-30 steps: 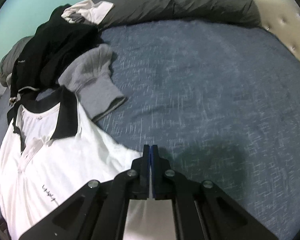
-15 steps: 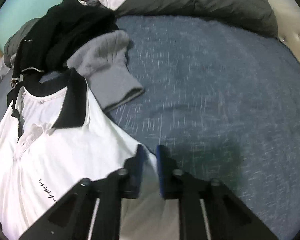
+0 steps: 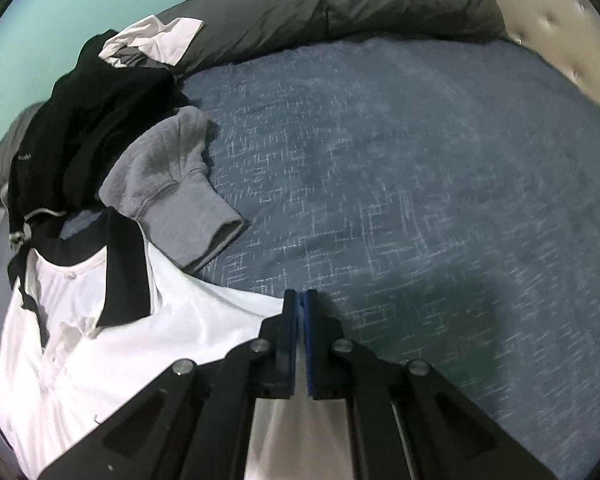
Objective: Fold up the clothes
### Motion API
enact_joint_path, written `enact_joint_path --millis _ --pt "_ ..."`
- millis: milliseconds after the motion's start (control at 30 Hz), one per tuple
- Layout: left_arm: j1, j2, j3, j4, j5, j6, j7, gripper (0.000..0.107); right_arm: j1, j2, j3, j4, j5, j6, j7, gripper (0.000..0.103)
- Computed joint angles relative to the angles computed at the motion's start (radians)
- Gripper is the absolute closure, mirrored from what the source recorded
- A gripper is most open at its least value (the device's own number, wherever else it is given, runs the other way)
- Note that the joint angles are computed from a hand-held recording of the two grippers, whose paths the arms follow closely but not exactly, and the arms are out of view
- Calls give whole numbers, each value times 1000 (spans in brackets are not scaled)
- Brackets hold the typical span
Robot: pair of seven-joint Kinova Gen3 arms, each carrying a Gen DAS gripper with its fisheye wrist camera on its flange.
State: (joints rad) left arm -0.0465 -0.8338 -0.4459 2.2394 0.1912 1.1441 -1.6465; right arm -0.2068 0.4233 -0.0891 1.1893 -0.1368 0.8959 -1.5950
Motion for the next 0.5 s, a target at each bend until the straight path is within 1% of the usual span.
enact_joint_path --millis 67,100,133,200,233,267,300,367,500 --pt "-9 -6 10 4 2 1 9 45 21 -6 -11 11 -29 -23 14 96" --pt "-7 -6 9 5 2 1 11 45 32 -9 -16 17 -45 -34 22 92" --pt "-7 -7 10 5 2 0 12 45 46 -13 -21 21 -62 -41 32 90" --pt "-10 -11 15 6 1 2 20 45 79 -22 -30 24 -100 -40 60 83" --pt "-12 -12 14 6 3 5 15 45 93 -25 -33 21 -115 -28 77 82" --pt "5 -9 -6 2 -8 4 9 45 108 -28 -36 18 -130 -16 95 79" --pt "4 -11 -7 1 -9 7 9 45 127 -29 -42 14 -151 1 121 74" --pt "3 -15 -8 -2 -10 12 11 45 160 -21 -48 -5 -188 63 171 70" --pt "-1 -14 3 -1 -13 9 15 45 190 -24 -38 1 -213 138 243 70"
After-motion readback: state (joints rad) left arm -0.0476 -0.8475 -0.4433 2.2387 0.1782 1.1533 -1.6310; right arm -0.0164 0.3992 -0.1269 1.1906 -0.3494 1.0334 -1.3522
